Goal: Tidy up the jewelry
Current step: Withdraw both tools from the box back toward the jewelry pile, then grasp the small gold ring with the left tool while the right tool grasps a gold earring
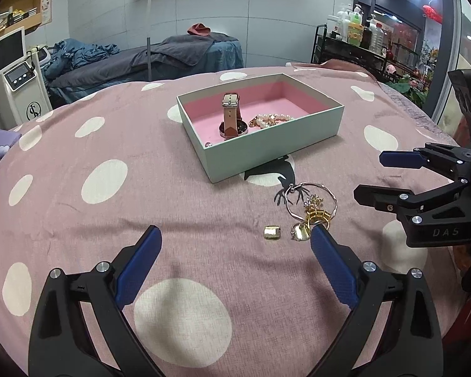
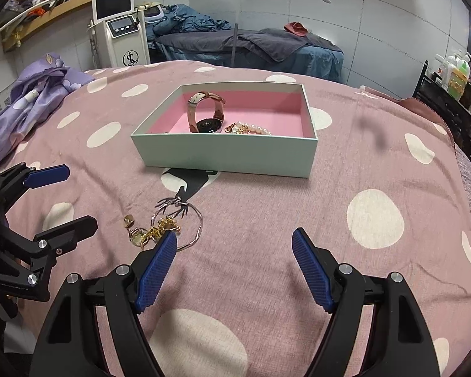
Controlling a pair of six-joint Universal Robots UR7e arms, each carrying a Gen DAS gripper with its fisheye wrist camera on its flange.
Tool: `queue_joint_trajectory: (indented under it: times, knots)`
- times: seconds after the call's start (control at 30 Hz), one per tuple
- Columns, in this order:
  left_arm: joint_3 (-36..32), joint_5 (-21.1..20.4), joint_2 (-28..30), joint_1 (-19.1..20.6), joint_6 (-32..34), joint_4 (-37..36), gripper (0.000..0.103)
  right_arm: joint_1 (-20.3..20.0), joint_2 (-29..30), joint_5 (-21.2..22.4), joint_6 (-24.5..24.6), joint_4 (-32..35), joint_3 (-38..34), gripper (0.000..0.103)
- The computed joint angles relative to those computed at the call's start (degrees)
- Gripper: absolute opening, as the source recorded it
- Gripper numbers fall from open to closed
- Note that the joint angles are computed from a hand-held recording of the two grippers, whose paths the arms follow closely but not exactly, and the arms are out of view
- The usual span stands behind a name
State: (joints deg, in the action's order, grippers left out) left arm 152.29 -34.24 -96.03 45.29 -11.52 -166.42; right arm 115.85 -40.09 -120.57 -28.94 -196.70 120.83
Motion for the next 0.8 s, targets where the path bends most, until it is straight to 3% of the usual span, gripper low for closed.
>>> queue_joint_trajectory:
  times: [0.17,0.43,0.8]
  knots:
    - [0.7,-1.4,-0.3,0.5,-1.1,1.0,0.084,0.1,0.4,-0.5,-0.5,0.5,0.6,0.069]
    - [0.5,-4.2,1.7,1.6,-0.1,0.5,0.056,0.6,1.5,-1.5,-1.9,2.0,0.1,0.054]
    - [-2.4,-4.3,6.3,3.5,6.3,-1.7,0.040,0.3,3.0,-1.8,3.4,9.8,-5.8,0.037]
